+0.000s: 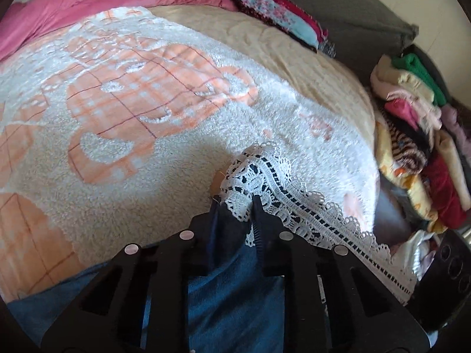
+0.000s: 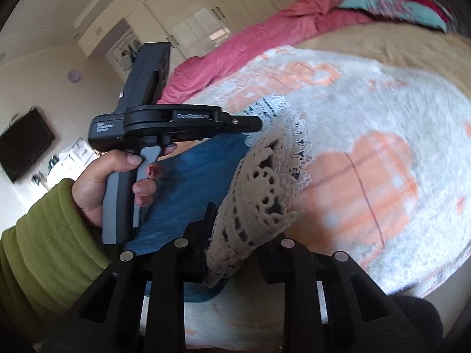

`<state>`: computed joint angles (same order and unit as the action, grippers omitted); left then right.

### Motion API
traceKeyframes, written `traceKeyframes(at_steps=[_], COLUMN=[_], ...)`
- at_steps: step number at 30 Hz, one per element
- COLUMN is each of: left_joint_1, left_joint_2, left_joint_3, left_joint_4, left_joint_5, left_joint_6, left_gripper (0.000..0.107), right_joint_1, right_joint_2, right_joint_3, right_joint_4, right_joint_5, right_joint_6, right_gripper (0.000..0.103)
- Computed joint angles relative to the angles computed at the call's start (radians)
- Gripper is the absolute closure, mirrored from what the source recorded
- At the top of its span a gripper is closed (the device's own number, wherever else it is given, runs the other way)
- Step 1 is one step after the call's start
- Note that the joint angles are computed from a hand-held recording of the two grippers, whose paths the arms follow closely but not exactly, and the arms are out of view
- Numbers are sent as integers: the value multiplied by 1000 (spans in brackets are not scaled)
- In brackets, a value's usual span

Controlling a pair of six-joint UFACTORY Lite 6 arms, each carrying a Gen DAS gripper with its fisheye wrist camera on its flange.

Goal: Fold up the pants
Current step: 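Lift the lace leg end with the left tool and fold it toward the waistband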

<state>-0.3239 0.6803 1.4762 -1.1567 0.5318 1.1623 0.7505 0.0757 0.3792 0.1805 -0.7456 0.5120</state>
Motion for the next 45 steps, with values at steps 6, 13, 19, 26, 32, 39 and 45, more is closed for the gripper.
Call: traceKeyframes(at_steps=[6,13,19,26,32,39,45], left_joint_1=[161,456,748,857,810,774,795], left_joint_2=[-190,-422,-444,-369,-305,-311,-395], left_joint_3=[-220,-486,-524,-476,-451,-472,-521], left_joint_4=[-218,-229,-142,-32,-2,-33,-39], left_joint_5=[120,198,358,358,298,261,243], left_joint_6=[201,343,249,142,112,125,160], left_gripper=[94,92,46,38,38,95,96], right_joint_1=[176,306,409,511,564,609,646], right_joint_2=[-12,244,551,686,715,730,721], right_joint_3=[165,553,901,993,1020,1049,1029], right_joint_4=[241,286,597,880,998,1045,1071], right_joint_5=[109,255,396,265,170,137,122], right_joint_6=[-296,-460,-863,-1209,-1350,-1473,-1516], right_gripper=[80,80,79,71,60,74,77])
